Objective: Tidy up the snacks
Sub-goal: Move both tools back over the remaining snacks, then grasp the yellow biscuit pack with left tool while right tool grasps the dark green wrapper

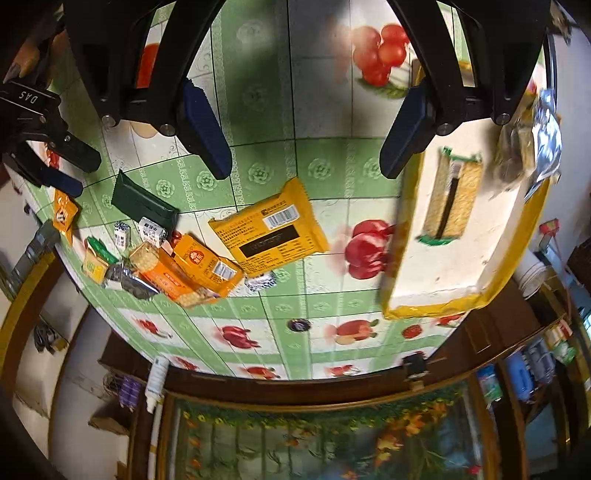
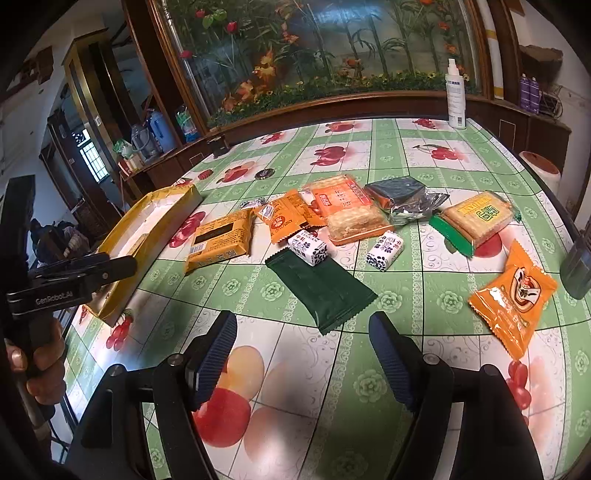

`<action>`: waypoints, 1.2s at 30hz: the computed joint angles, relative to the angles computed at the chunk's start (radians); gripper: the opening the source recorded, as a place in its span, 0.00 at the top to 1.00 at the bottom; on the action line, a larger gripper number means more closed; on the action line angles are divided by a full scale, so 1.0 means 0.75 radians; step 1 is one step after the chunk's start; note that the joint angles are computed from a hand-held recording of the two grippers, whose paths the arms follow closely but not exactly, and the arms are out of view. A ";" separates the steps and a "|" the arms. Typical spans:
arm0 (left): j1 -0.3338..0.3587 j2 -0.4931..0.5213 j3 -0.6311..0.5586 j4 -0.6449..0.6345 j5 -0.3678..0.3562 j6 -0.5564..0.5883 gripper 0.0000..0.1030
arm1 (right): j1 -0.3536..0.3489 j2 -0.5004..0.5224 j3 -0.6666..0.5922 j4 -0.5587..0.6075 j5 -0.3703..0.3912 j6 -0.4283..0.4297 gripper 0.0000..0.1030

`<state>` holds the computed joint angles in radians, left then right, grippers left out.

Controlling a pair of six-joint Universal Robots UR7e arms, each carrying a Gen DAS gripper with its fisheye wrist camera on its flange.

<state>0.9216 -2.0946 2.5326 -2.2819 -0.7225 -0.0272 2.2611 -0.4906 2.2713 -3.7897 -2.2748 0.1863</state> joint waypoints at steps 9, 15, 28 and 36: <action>0.179 0.343 -0.112 -0.201 -0.177 0.358 0.20 | -0.080 0.000 -0.089 0.104 0.045 -0.116 0.24; 0.247 0.491 -0.201 -0.238 -0.209 0.527 0.20 | -0.134 0.007 -0.150 0.189 0.061 -0.196 0.22; 0.361 0.638 -0.281 -0.319 -0.311 0.587 0.15 | -0.137 0.052 -0.252 0.391 -0.054 -0.262 0.35; 0.304 0.490 -0.187 -0.244 -0.348 0.494 0.75 | -0.144 0.010 -0.167 0.310 0.054 -0.173 0.55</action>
